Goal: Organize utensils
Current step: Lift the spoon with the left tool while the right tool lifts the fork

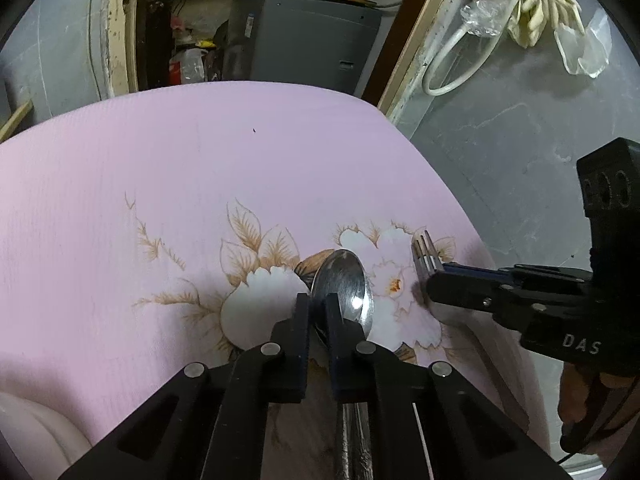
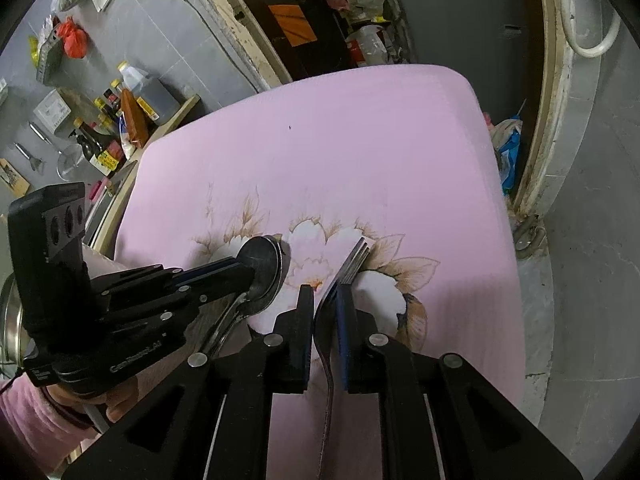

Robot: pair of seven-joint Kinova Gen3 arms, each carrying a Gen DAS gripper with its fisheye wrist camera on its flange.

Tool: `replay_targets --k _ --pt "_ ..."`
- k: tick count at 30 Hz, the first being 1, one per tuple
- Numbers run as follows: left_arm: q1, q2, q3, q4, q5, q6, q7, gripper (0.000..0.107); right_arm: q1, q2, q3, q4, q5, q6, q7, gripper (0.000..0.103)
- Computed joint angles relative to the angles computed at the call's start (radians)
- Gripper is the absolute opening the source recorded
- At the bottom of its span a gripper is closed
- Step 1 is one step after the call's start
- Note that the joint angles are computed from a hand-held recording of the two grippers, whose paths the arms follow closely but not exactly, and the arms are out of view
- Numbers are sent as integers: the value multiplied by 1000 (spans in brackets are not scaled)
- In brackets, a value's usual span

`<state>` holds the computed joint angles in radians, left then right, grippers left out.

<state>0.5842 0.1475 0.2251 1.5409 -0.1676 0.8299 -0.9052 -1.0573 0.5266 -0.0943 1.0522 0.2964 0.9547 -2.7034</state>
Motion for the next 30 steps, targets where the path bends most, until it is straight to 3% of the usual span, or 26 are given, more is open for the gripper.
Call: replay_targets --k 5,9,17,20,23,30 --pt "-9 7 3 -19 36 23 -16 7 -6 3 9 -23 2 46 -18 10" --pt "-11 22 4 -39 51 36 -44 9 8 -13 2 11 -8 19 -42 11" --pt "-30 51 1 -86 116 53 -132 23 57 18 -22 -7 -81 -8 -3 11" --pt "-2 69 -6 -119 73 90 -132 21 58 23 -16 -13 -91 -8 -3 11" --pt "24 82 -15 -146 29 129 -119 12 67 26 -16 -17 -107 -12 0 11" --pt "23 50 -16 -127 32 134 -99 5 75 6 -19 20 -124 -50 2 10"
